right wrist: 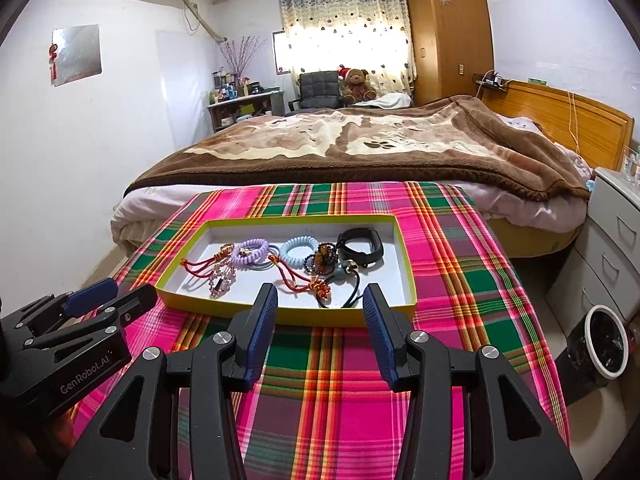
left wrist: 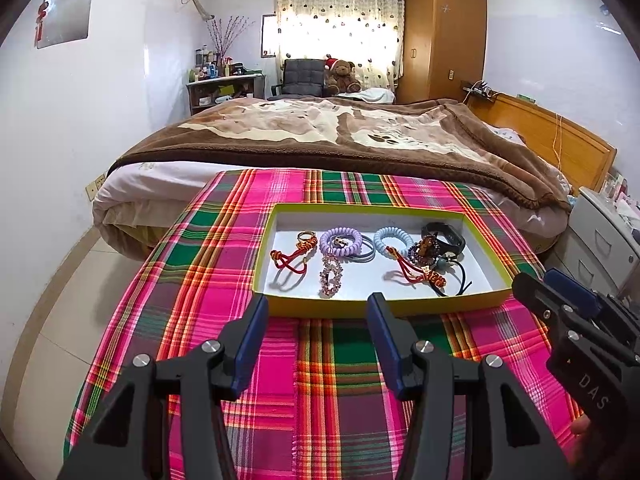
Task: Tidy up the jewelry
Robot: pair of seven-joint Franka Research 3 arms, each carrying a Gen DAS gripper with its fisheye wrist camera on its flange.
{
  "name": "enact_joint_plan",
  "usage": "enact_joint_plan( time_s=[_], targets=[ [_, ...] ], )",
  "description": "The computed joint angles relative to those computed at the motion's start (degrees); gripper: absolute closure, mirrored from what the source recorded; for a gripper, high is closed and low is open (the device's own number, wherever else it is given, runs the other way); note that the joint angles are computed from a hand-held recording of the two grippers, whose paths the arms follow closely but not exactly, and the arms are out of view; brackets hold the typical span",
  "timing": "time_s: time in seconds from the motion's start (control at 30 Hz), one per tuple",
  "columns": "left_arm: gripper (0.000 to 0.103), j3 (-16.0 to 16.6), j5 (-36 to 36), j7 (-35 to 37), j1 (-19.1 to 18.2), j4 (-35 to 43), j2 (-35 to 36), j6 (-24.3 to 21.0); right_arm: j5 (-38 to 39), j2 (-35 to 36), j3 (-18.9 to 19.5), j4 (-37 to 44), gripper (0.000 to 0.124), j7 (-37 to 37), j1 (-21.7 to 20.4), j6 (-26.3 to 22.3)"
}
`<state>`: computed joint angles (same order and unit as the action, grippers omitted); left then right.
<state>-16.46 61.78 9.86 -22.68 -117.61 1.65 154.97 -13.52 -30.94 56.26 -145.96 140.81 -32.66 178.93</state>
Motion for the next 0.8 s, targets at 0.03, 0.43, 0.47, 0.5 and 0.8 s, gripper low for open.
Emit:
enact_joint_plan(
  time_s=[0.03, 0.43, 0.47, 0.5, 0.8],
  targets=[
    [0.050, -0.1, -0.2, 0.2, -0.1, 0.1, 0.0, -0.5, 0.0, 0.1, -0.1, 0.0, 0.079, -0.1, 0.1, -0.1],
    [0.050, -0.2, 0.0, 0.4, -0.2, -0.2, -0.4, -0.7, -0.7, 0.2, -0.6, 0.0, 0.079, 0.3, 0.5, -0.4],
    [0.050, -0.2, 0.0, 0.4, -0.1, -0.2, -0.5, -0.5, -0.7, 0.2, -0.6, 0.0, 0.079, 0.3, 0.5, -0.4],
    [0.050, -0.2, -0.3, 0.5, 0.0, -0.3, -0.5, -0.1, -0.7, 0.1, -0.8, -0.1, 0.079, 0.4, 0.7, -0.4],
    [0.050, -0.2, -0.3, -0.3, 0.3, -0.6, -0.9, 0.4, -0.9, 0.2, -0.7, 0.0, 0.079, 0.7, 0.6, -0.4]
  ],
)
